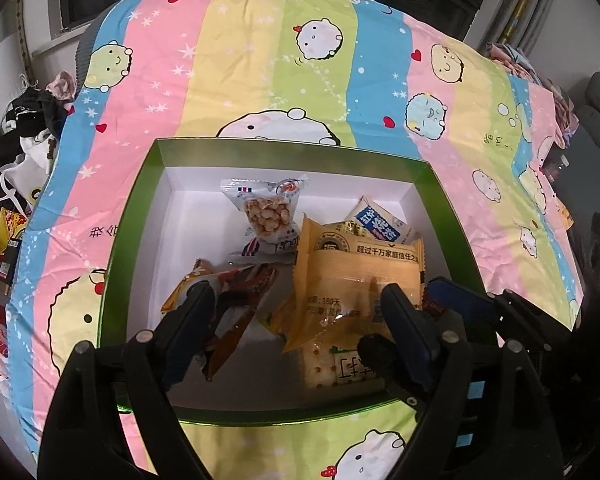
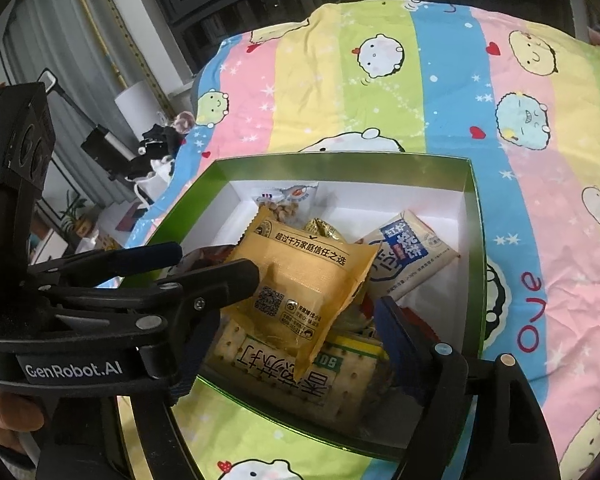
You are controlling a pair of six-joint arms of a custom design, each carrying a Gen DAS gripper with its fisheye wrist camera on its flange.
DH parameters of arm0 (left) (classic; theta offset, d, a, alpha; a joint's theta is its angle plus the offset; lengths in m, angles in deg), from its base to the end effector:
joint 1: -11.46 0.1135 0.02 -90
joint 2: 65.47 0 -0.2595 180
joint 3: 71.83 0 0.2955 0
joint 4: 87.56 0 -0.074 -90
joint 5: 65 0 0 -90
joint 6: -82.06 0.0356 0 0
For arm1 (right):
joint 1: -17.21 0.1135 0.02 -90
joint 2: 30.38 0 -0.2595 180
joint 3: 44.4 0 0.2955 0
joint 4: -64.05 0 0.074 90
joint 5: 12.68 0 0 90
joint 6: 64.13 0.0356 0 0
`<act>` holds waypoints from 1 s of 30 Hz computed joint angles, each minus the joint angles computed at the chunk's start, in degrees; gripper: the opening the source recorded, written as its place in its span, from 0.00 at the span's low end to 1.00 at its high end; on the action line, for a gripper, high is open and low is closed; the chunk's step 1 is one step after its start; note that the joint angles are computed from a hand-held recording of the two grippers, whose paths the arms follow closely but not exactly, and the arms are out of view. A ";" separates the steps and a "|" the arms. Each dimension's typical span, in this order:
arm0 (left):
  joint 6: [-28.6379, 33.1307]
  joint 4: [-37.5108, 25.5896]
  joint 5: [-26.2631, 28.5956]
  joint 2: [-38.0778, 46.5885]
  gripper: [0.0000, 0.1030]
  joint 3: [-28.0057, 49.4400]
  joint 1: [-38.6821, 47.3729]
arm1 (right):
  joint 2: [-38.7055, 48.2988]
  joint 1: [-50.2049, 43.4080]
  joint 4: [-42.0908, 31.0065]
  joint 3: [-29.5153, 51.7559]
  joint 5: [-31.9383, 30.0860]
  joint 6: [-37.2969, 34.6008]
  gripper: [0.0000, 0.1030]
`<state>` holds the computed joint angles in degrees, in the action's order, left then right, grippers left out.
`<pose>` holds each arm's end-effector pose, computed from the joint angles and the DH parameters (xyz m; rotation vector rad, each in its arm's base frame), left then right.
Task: Organize snacks
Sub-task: 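Press the orange-yellow bag onto the crackers inside the box, then open the right tool to release the bag and withdraw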
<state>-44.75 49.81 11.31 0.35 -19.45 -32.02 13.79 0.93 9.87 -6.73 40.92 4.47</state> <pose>0.1957 -0.1740 0.1915 0.0546 2.5283 -0.2652 0.1765 -0.0295 0.1714 -0.3147 2.3978 0.5462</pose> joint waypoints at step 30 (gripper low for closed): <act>-5.02 -10.91 -8.52 -8.08 0.99 0.28 -2.43 | -11.79 2.10 -4.84 0.96 9.75 4.12 0.95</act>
